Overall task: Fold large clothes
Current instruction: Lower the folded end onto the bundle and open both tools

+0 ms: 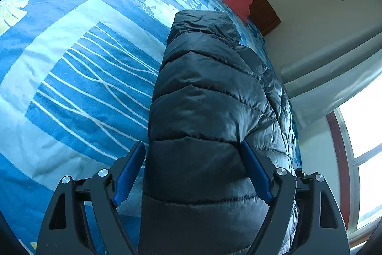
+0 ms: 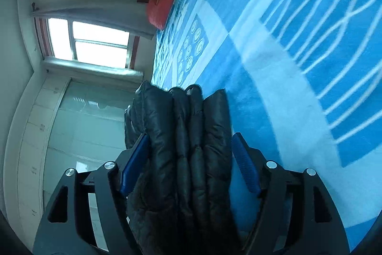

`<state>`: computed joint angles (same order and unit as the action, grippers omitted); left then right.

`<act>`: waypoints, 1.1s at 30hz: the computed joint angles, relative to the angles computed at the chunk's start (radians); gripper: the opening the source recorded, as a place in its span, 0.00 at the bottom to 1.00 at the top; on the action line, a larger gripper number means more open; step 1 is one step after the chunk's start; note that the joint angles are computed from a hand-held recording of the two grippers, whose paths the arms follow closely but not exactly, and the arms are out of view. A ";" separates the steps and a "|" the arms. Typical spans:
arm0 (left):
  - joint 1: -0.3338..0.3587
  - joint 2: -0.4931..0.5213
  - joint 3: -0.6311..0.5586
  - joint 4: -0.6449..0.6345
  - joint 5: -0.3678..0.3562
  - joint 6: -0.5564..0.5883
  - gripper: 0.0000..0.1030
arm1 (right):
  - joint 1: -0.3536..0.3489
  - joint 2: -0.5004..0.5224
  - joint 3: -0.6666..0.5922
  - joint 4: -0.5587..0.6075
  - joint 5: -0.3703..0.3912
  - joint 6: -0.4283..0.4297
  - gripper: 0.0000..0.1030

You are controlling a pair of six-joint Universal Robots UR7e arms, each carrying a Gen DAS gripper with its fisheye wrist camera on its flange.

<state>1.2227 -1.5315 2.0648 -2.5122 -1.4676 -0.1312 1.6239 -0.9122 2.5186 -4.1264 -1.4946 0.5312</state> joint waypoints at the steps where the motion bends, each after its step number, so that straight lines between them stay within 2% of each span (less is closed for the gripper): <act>1: 0.002 -0.010 0.003 0.005 -0.001 0.004 0.78 | -0.006 0.004 0.010 -0.021 0.001 0.005 0.69; 4: 0.001 -0.038 0.014 0.012 0.008 0.014 0.78 | 0.002 0.003 0.041 -0.069 -0.021 0.011 0.69; 8: -0.022 -0.098 0.049 0.010 0.054 0.037 0.78 | 0.072 -0.010 0.060 -0.067 -0.124 0.004 0.69; 16: -0.109 -0.272 0.171 0.023 0.183 0.043 0.78 | 0.221 0.061 0.083 -0.169 -0.237 0.064 0.69; 20: -0.180 -0.367 0.230 0.071 0.271 0.028 0.78 | 0.339 0.078 0.089 -0.167 -0.386 0.100 0.69; 25: -0.295 -0.499 0.307 0.139 0.423 0.006 0.78 | 0.505 0.075 0.070 -0.048 -0.645 0.182 0.69; 28: -0.384 -0.592 0.352 0.221 0.527 -0.035 0.78 | 0.601 0.065 0.057 0.064 -0.793 0.245 0.69; 33: -0.542 -0.748 0.399 0.429 0.680 -0.138 0.78 | 0.751 0.001 0.018 0.429 -1.025 0.415 0.71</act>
